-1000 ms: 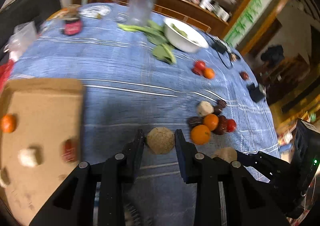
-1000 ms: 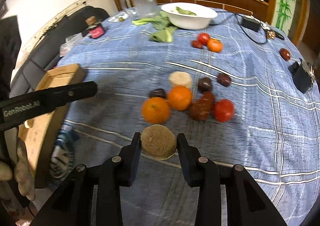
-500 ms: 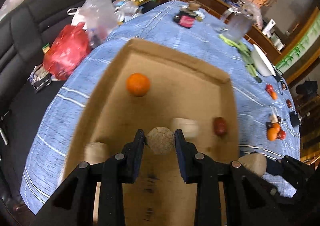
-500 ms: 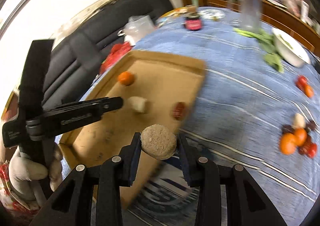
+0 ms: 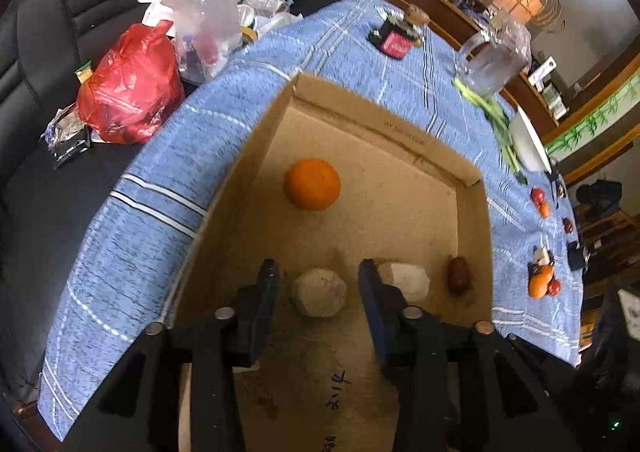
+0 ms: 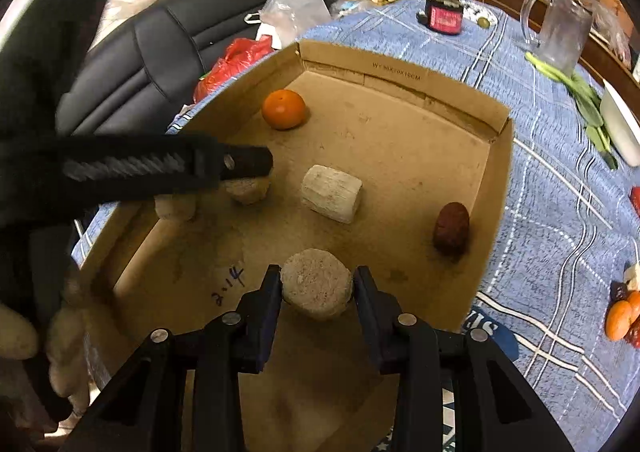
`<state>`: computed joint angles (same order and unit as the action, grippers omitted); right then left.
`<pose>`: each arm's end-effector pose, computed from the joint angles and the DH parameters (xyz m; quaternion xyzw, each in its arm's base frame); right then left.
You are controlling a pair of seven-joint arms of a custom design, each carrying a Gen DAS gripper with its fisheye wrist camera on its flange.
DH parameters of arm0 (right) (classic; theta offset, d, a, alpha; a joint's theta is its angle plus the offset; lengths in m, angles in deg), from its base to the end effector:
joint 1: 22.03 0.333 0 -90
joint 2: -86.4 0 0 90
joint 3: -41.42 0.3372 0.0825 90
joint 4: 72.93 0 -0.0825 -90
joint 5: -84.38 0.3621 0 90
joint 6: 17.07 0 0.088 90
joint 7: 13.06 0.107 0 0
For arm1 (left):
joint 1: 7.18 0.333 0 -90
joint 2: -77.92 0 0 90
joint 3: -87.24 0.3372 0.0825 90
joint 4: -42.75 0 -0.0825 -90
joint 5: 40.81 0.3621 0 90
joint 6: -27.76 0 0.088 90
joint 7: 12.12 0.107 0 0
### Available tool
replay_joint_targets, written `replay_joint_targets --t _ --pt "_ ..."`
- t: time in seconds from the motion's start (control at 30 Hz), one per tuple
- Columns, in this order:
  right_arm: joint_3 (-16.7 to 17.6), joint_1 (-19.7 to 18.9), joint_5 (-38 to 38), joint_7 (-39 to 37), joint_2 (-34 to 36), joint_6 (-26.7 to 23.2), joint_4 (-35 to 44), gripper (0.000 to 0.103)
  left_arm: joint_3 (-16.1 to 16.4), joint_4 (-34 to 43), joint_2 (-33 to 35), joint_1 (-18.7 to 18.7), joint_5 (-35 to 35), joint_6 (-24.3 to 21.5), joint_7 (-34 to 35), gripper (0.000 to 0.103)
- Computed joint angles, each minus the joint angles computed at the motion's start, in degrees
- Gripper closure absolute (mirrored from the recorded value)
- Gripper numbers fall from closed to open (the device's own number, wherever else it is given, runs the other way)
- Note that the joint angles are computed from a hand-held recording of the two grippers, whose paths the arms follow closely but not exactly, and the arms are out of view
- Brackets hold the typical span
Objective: Organize fruits
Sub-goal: 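Carry the round tan cake into the tray and open the right gripper, then withdraw both grippers away from the cardboard tray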
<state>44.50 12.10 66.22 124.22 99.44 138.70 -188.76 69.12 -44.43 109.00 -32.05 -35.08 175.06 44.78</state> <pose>0.4848 0.3799 0.4232 -0.7114 0.6577 -0.1018 0.2259 0.5650 -0.4613 0.4445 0.6267 -0.7324 0.2661 0.0028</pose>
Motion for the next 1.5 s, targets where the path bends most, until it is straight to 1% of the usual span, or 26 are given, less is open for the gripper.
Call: replay_joint_targets --t 0.03,0.07,0.1,0.17,0.2,0.33,0.4,0.53,0.6,0.73,0.83,0.97,1.1,1.17,1.27,1.37,1.43,1.5 --pt "-0.2 0.2 -0.4 0.4 -0.1 -0.1 0.1 0.047 0.5 -0.4 -0.6 -0.3 0.4 0.3 -0.9 0.055" --pt "-0.6 0.6 -1.6 1.3 -0.5 -0.1 0.1 0.039 1.1 -0.6 -1.1 -0.6 1.0 0.5 -1.9 0.054" --pt "-0.9 0.9 -2.9 2.3 -0.7 -0.3 0.3 0.037 1.9 -0.9 -1.7 -1.2 2.1 0.9 -3.0 0.054" --pt "-1.7 1.8 -6.9 6.3 -2.2 -1.6 -0.2 0.036 3.8 -0.8 -2.6 -2.7 5.4 1.1 -5.7 0.054" --pt "-1.6 1.7 -8.1 8.2 -3.0 -2.0 -0.7 0.036 4.4 -0.7 -2.9 -3.3 7.0 1.1 -6.8 0.054" --pt "-0.2 -0.1 -10.7 15.6 -6.5 -1.8 -4.2 0.035 6.4 -0.8 -4.8 -5.9 14.1 1.5 -11.2 0.049" --pt "0.6 -1.2 -12.0 18.6 -8.0 -2.3 -5.5 0.035 6.8 -1.1 -5.7 -6.6 17.0 1.0 -12.7 0.047" --pt "2.4 -3.5 -15.5 24.0 -10.9 -3.7 -8.1 0.035 7.2 -1.3 -7.5 -8.8 23.3 -1.4 -15.8 0.047" --pt "3.3 -4.8 -16.5 26.5 -12.5 -3.2 -10.0 0.032 7.3 -0.9 -8.0 -9.9 26.4 -2.9 -17.4 0.046" --pt "5.0 -7.6 -15.8 27.9 -15.7 -0.3 -14.0 0.032 6.7 -0.5 -9.4 -11.7 31.4 -6.6 -20.0 0.045" --pt "6.6 -9.3 -15.0 27.3 -18.1 1.8 -16.7 0.032 6.3 -0.1 -10.6 -13.3 34.8 -9.6 -22.8 0.038" --pt "8.9 -11.6 -14.6 26.9 -21.7 3.6 -20.2 0.032 5.3 1.2 -11.5 -15.5 39.1 -14.2 -25.7 0.036" --pt "11.8 -14.5 -15.0 27.5 -25.4 3.4 -23.2 0.032 4.3 3.4 -11.3 -17.5 41.7 -18.2 -27.1 0.035" --pt "13.3 -16.2 -15.7 28.4 -27.7 2.8 -24.8 0.032 3.9 4.1 -11.3 -18.4 42.8 -19.3 -27.8 0.035" --pt "14.8 -18.2 -15.2 28.7 -30.4 3.3 -27.2 0.025 3.5 5.3 -11.0 -19.9 44.2 -21.3 -28.2 0.035" --pt "14.3 -18.6 -11.5 25.8 -32.8 6.3 -30.2 0.022 3.3 6.2 -10.5 -21.3 45.4 -22.8 -28.7 0.034" --pt "13.9 -18.2 -8.3 22.8 -33.6 7.1 -31.5 0.022 3.2 6.8 -10.2 -22.2 46.0 -23.7 -28.9 0.034" --pt "14.3 -18.5 -5.8 20.9 -34.7 7.3 -32.7 0.022 3.1 7.6 -9.7 -23.0 46.3 -24.6 -29.0 0.034"
